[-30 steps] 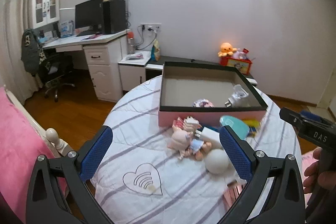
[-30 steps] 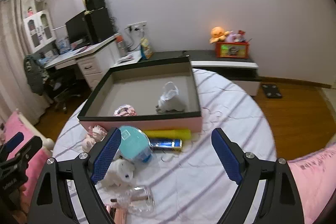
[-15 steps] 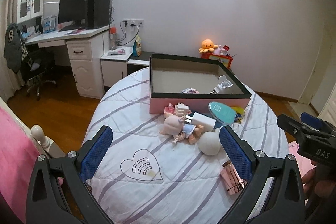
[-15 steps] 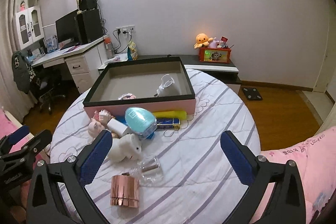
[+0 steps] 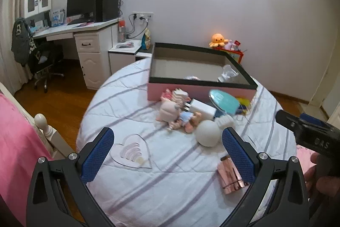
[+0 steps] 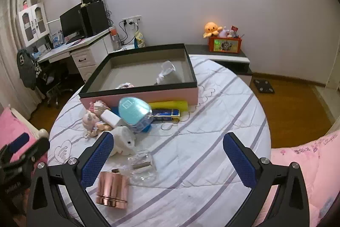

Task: Organize rigid objects
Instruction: 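Withdraw both tools from the box toward the copper cup and glass bottle, then grasp the copper cup with the left tool while the right tool grasps the glass bottle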

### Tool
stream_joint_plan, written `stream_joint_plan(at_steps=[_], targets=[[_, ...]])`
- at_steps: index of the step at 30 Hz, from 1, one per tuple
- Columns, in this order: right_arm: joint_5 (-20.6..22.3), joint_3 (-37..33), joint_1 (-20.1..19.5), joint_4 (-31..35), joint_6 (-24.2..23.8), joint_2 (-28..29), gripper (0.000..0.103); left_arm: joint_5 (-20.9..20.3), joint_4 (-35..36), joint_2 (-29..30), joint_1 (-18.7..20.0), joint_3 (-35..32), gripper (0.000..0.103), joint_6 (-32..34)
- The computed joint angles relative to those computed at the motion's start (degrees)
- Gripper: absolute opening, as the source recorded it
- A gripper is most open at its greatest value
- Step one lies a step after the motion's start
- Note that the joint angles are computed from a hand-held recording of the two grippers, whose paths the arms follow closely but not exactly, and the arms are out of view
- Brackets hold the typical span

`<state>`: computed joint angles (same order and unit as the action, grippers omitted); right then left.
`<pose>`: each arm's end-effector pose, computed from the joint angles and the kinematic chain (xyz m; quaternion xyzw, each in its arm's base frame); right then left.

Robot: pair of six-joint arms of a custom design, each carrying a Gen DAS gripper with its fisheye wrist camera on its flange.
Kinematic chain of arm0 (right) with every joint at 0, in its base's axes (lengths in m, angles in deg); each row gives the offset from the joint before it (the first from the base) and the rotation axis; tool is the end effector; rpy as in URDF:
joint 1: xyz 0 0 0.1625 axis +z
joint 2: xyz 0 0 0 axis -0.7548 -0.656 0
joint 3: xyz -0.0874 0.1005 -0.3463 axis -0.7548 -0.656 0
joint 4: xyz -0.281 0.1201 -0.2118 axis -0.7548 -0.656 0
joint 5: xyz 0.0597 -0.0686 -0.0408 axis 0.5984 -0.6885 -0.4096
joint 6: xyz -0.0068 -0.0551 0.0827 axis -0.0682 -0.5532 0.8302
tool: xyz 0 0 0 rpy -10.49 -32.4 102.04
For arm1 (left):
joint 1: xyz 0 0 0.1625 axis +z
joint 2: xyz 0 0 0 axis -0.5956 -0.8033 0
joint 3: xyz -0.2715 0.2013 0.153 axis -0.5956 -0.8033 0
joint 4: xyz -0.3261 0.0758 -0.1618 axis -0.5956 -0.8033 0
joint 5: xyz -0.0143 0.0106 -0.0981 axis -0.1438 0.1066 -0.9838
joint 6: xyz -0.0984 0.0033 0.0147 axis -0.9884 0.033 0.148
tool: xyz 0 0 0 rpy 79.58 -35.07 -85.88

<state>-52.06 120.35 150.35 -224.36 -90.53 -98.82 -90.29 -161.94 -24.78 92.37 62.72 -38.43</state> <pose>0.2099 -0.6029 0.0620 0.2044 -0.8720 0.3535 0.2700 -0.1006 -0.5315 0.1560 0.0944 0.8329 -0.4376 0.3254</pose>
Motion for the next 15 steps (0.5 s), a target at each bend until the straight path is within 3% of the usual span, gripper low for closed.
stream_joint_plan(at_steps=[8, 15], targets=[[2.26, 0.48, -3.28, 2.65, 1.14, -1.03, 0.103, -1.59, 5.18, 4.17, -0.93, -0.66, 0.103, -6.63], [3.27, 0.35, -5.08, 3.7, 2.39, -1.6, 0.103, -5.16, 8.67, 8.23, -0.23, -3.45, 0.103, -8.24]])
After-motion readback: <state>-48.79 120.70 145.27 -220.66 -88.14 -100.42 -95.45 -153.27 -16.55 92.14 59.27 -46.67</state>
